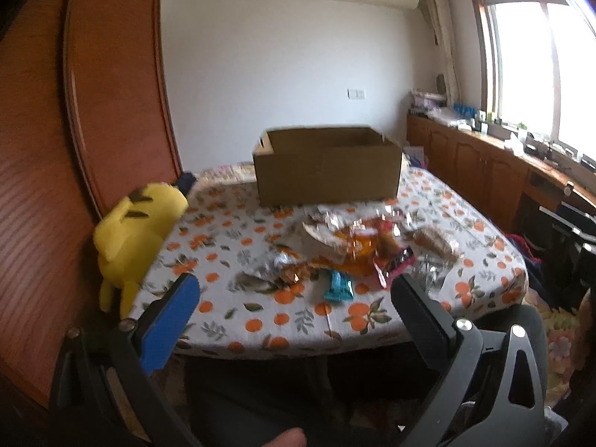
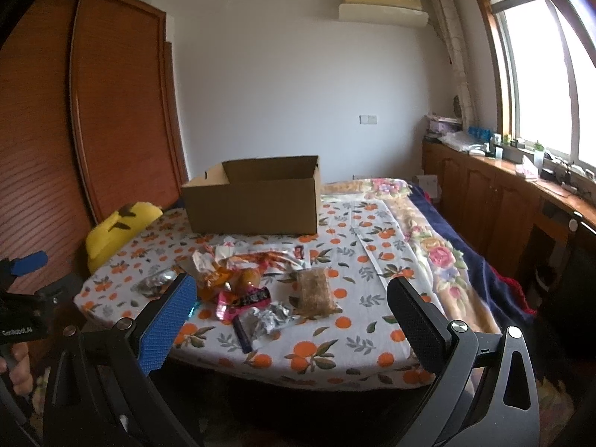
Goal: Organize snacks
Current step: 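Grasp the blue candy wrapper with the left tool while the right tool grasps a clear packet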
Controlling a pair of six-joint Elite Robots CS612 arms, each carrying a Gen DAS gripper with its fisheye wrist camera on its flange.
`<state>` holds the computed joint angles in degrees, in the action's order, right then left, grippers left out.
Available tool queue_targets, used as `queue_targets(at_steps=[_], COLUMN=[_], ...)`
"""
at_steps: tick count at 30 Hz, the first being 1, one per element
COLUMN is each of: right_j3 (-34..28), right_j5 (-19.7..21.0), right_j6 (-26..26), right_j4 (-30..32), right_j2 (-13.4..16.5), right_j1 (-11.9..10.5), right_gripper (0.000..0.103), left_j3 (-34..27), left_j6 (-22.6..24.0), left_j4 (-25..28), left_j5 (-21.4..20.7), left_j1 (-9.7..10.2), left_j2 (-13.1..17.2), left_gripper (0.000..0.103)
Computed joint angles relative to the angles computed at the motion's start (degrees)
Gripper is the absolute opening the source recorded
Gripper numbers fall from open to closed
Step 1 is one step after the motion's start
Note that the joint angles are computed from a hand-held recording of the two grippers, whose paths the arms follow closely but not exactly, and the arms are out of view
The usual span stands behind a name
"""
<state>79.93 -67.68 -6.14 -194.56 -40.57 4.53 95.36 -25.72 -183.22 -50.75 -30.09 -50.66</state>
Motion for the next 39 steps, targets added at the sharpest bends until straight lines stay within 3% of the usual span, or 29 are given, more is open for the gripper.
queue_targets(at_steps=[13,20,22,23,26,35,36,38,39], right_j3=[-9.10,-11.37,-12.38,-12.79,-14.35,-18.03,-18.29,-18.81,-19.36], right_j5=[2.18,4.43,5.01,5.15,5.87,8.13,7.87,7.77,7.45], right_j6=[-5.09,-8.79,-9.86,-10.43,-11.77,-13.32,-13.48,-13.75,-13.86], right_j4=[12.26,20.35,22.84,23.91,27.78,36.02,35.74,36.15,36.23], right_j2=[5.21,6.72,7.30,7.57,8.53,10.51,10.69,10.87,11.13], right_j1=[-0.11,0.51,0.69,0.81,1.12,1.49,1.61,1.78,1.93], right_gripper=[0.103,0.100,0.098,0.098,0.095,0.090,0.089,0.086,0.084], left_j3=[-8.28,-12.74,-13.58,-14.06,-15.51,-18.84,-19.23,-20.07,-20.28], left_j6=[0.76,0.55,1.46,2.23,3.41,5.84,6.16,6.80,6.96], left_j4=[5.34,8.78,9.33,9.79,11.75,15.59,15.96,17.12,17.26], left_j5=[-12.71,-22.39,-21.69,-22.04,-23.84,-27.32,-27.37,-26.59,-26.27], left_j1=[3.80,6.51,6.59,6.71,7.14,8.01,8.06,8.08,8.08], left_j2=[6.25,9.00,9.53,9.81,10.55,12.34,12.56,12.99,13.14], left_gripper=[0.101,0.081,0.078,0.070,0.056,0.051,0.048,0.031,0.029])
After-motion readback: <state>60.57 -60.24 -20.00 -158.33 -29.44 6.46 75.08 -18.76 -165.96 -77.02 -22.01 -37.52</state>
